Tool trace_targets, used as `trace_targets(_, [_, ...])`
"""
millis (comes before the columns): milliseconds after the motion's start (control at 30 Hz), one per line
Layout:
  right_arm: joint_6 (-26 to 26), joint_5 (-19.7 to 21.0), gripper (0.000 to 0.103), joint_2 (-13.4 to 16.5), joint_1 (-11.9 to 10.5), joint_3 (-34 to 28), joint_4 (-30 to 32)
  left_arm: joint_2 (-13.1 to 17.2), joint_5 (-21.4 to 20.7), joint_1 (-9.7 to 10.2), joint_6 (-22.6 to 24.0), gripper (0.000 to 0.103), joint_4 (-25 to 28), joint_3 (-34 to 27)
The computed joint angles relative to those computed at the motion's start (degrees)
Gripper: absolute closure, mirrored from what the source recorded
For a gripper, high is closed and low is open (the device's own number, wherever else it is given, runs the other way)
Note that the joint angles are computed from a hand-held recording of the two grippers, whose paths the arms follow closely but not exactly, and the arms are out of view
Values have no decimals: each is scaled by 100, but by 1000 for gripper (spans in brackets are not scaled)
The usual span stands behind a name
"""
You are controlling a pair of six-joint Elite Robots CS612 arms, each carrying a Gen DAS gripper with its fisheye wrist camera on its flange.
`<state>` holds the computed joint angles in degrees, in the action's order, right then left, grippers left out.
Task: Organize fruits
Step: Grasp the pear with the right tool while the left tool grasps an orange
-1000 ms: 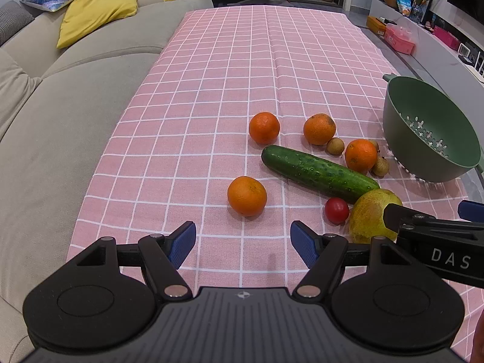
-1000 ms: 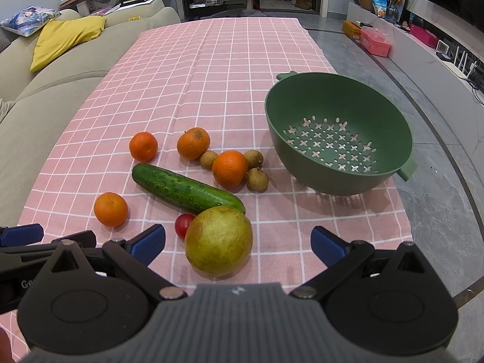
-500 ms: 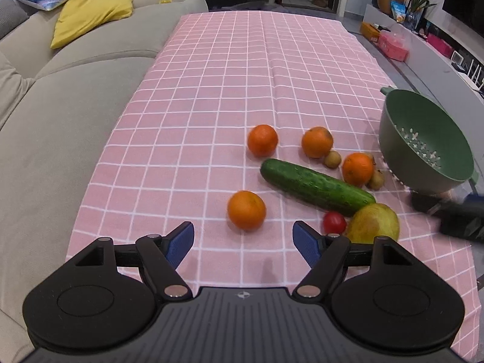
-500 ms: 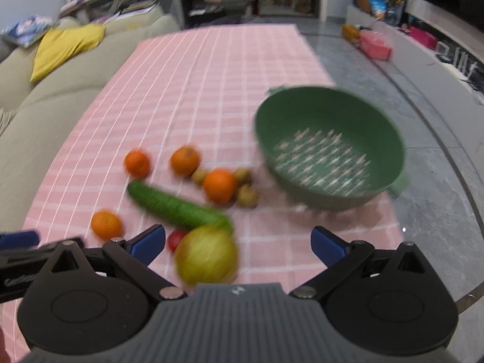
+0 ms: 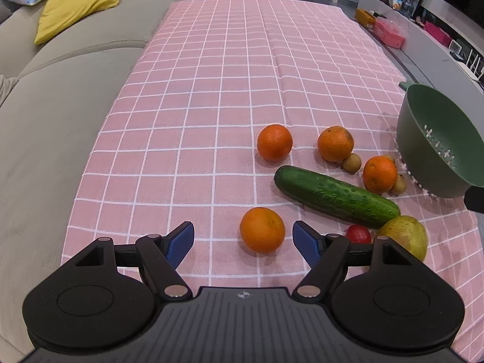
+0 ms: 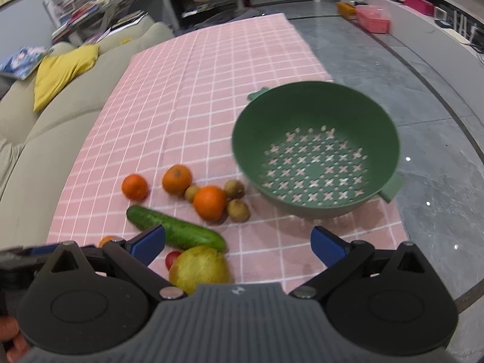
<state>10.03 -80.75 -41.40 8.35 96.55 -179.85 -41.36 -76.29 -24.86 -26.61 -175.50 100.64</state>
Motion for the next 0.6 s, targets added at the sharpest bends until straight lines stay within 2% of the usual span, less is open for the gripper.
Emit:
trace_targets(200, [-133, 129, 5, 53, 65, -75, 216, 108, -260, 77, -10, 16, 1, -64])
trace_targets(367, [-214, -17, 5, 143, 169, -166, 418, 176, -289, 73, 41, 16, -117, -97])
trace_targets(600, [77, -52, 5, 325, 235, -356, 789, 314, -492, 115, 94, 16, -168, -205])
